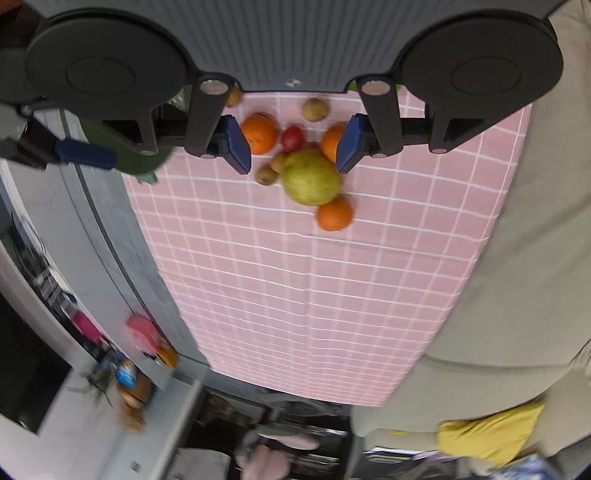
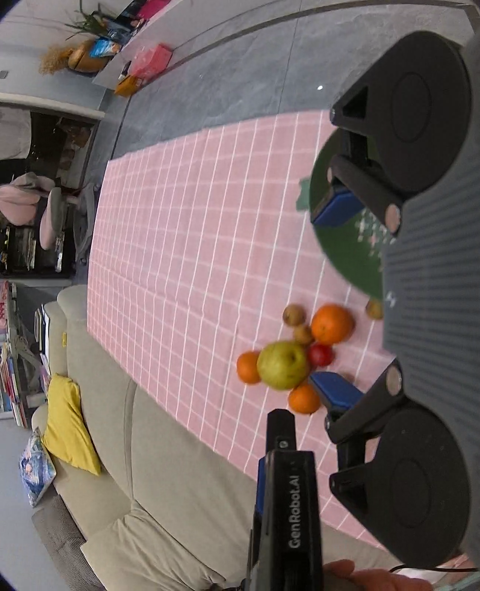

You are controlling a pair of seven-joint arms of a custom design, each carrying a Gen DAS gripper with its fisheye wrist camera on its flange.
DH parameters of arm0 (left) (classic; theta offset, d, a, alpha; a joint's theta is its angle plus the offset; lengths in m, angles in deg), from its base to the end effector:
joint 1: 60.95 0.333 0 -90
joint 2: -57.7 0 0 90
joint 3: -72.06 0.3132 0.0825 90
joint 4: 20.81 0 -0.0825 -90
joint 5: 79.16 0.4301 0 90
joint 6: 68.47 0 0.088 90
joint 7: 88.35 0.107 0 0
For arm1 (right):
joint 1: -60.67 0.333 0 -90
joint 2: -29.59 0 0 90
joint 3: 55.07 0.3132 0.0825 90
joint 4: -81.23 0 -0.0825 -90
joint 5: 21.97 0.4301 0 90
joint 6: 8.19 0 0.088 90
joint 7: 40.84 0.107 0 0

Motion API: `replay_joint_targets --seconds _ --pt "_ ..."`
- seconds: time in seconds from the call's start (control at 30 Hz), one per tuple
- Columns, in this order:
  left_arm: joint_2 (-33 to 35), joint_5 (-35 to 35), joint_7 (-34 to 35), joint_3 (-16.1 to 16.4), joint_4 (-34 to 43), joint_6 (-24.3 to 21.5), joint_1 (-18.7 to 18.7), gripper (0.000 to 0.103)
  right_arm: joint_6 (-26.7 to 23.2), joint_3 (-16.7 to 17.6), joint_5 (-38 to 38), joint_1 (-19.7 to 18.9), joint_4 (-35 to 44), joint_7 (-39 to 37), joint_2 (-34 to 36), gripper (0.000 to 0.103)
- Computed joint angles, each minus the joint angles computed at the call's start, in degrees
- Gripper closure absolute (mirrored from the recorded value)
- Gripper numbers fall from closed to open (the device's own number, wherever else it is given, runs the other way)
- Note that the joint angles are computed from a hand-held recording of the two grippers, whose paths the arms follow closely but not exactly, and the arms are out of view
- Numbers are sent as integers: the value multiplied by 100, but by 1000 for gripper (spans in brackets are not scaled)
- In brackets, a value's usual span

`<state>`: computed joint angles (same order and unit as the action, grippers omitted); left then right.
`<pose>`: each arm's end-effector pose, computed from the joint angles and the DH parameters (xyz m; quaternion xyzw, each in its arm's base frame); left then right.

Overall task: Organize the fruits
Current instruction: 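Move both open tools back over the remaining fruit pile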

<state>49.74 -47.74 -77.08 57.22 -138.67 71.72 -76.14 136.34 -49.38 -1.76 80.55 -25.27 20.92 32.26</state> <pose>0.5184 -0.3057 0.5350 -0.8102 0.4756 -0.2818 0.1947 0.6007 0.2826 0.5420 -0.8583 0.3919 -0.1178 0.3095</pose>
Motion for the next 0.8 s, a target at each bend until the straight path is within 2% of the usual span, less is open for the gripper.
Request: replay_joint_targets --seconds 0.13,0.27,0.33,0.4,0.57,0.8 --pt "-183 230 -569 -4 -364 93 104 40 251 105 -89 131 -104 -391 57 21" --pt "-313 159 -672 68 -674 264 161 41 480 142 -315 247 -137 -688 179 21" --pt "-354 147 -754 80 -795 359 197 41 558 143 -418 294 -143 -794 249 25" --pt "-403 157 -848 101 -935 507 244 42 531 137 -468 321 -70 -927 362 31" --pt "-355 337 -874 80 -1008 638 320 42 282 112 -302 329 318 -1053 750 36" --pt "-168 343 -1077 109 -960 551 357 44 115 126 -22 361 889 -1120 1330 36"
